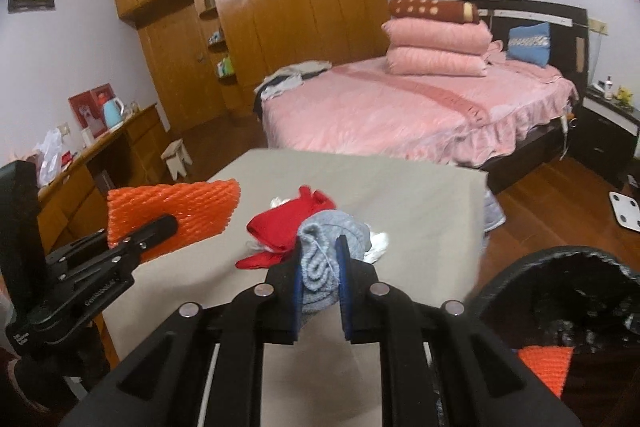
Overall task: Collect trash
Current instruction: 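Carry the grey sock toward the bin with the right tool, then open the left tool over the bin dropping the orange mesh while the right tool drops the grey sock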
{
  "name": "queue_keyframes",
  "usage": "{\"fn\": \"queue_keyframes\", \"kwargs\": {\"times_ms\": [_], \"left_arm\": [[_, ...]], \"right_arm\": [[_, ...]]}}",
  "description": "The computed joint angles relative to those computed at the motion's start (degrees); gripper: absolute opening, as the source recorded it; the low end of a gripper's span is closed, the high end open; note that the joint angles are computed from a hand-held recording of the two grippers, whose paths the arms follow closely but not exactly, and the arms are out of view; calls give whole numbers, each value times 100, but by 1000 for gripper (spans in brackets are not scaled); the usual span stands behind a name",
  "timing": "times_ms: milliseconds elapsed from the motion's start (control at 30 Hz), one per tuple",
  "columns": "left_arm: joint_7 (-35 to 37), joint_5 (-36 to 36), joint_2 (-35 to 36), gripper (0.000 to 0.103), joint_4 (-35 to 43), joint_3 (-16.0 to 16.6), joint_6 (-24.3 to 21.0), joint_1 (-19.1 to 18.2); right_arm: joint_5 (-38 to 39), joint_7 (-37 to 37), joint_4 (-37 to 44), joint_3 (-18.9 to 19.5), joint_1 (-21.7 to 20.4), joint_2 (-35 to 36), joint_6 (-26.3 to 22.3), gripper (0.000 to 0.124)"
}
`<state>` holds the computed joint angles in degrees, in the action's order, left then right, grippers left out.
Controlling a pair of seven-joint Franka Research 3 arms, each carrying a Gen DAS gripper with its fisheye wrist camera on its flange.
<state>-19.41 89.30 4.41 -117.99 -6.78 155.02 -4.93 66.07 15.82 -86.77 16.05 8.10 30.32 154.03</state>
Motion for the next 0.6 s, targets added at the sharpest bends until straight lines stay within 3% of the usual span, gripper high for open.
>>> {"fn": "queue_keyframes", "kwargs": {"times_ms": [233, 600], "left_arm": [[108, 157, 411, 11, 633, -65, 233, -221], [599, 22, 1381, 11, 1848, 86, 711, -725]], "right_arm": [[483, -406, -234, -56, -235, -280, 207, 15], [903, -568, -341, -324, -455, -432, 559, 15]]}}
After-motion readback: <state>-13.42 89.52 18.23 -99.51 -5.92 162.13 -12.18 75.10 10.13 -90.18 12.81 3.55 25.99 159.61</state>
